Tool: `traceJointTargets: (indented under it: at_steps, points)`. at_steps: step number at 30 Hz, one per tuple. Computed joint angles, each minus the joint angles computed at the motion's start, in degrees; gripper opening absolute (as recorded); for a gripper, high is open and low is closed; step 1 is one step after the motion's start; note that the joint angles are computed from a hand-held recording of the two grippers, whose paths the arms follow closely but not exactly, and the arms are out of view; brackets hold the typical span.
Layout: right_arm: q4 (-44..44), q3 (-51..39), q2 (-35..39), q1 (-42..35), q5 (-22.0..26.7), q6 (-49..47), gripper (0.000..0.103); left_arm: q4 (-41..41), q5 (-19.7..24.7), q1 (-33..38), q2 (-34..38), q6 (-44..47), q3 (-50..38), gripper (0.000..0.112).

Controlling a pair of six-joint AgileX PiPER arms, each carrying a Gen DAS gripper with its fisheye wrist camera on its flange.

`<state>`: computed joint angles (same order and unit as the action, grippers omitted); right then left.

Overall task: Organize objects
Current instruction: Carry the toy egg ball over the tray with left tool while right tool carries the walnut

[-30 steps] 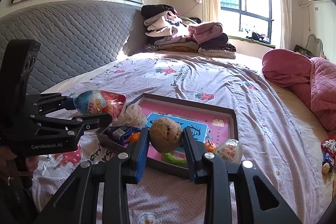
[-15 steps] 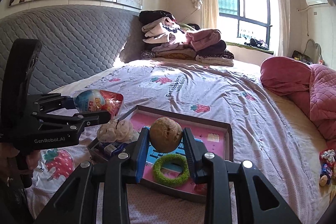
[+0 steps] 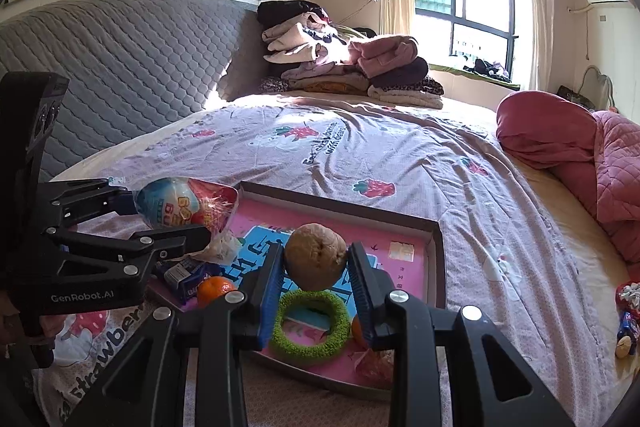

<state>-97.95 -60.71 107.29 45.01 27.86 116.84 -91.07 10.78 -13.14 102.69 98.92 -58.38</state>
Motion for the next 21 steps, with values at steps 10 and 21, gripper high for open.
traceJointTargets:
  at_steps: [10, 21]
  points:
    - [1.27, -1.35, 3.62, -1.87, -2.69, -1.18, 0.033, -1.6, -0.81, -1.71, 2.81, 1.94, -0.4, 0.057]
    - [5.01, -2.86, 6.41, -2.31, -4.18, -5.37, 0.033, -3.58, -1.34, -3.0, 4.31, 4.55, -0.11, 0.057]
